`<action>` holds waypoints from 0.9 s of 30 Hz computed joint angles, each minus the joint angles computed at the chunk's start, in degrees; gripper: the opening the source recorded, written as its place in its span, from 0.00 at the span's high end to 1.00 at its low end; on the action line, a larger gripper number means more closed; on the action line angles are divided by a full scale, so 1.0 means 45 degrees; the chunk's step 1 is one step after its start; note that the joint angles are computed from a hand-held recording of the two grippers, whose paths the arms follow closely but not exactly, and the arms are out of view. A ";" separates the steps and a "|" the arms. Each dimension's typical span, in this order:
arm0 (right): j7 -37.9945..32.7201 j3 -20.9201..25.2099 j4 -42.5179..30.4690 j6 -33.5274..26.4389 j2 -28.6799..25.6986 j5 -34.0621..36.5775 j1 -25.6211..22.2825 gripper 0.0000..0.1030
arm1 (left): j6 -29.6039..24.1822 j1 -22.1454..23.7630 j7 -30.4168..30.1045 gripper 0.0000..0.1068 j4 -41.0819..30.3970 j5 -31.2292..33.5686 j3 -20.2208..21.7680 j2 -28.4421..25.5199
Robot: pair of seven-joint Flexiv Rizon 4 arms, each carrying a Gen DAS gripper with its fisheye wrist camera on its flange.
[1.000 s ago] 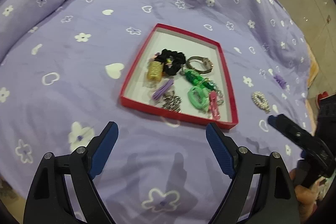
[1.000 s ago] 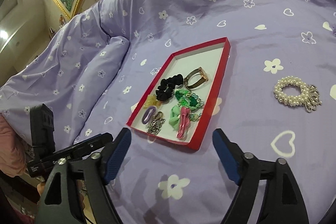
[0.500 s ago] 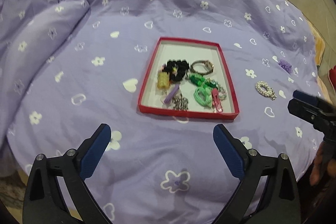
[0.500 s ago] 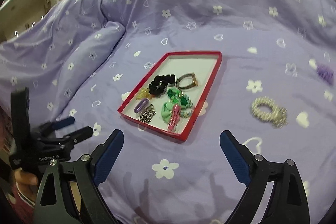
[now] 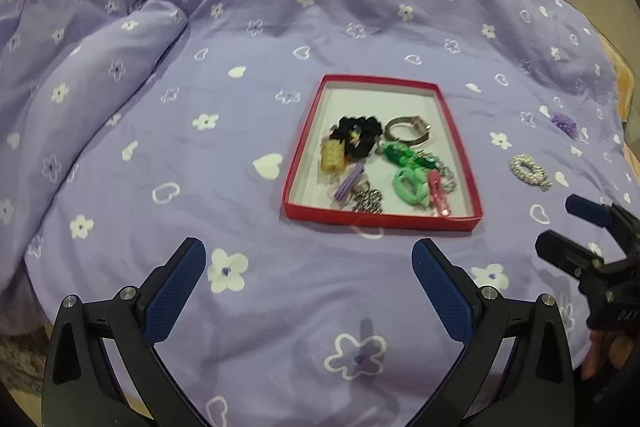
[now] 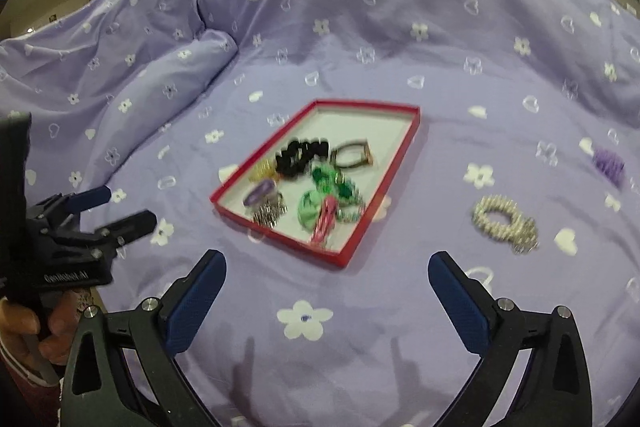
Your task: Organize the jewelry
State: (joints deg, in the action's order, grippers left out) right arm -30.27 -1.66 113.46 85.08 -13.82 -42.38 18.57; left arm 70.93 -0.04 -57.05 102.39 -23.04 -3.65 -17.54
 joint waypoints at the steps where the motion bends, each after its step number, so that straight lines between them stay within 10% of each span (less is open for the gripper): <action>1: 0.0049 -0.0020 0.0022 0.0093 -0.0134 0.0005 0.0014 0.01 | 0.0024 -0.0030 -0.0101 0.04 0.0000 0.0061 0.0049 -0.0069; 18: 0.0946 -0.1159 0.0451 0.1040 -0.0437 -0.0859 0.0846 0.01 | 0.1213 0.0092 0.0383 0.04 0.0773 -0.0271 -0.0313 0.0044; 27: 0.5175 -0.5163 0.0796 0.3050 -0.0177 -0.5661 0.2945 0.01 | 0.2225 0.0133 0.0923 0.04 0.1271 -0.0840 -0.0637 0.0289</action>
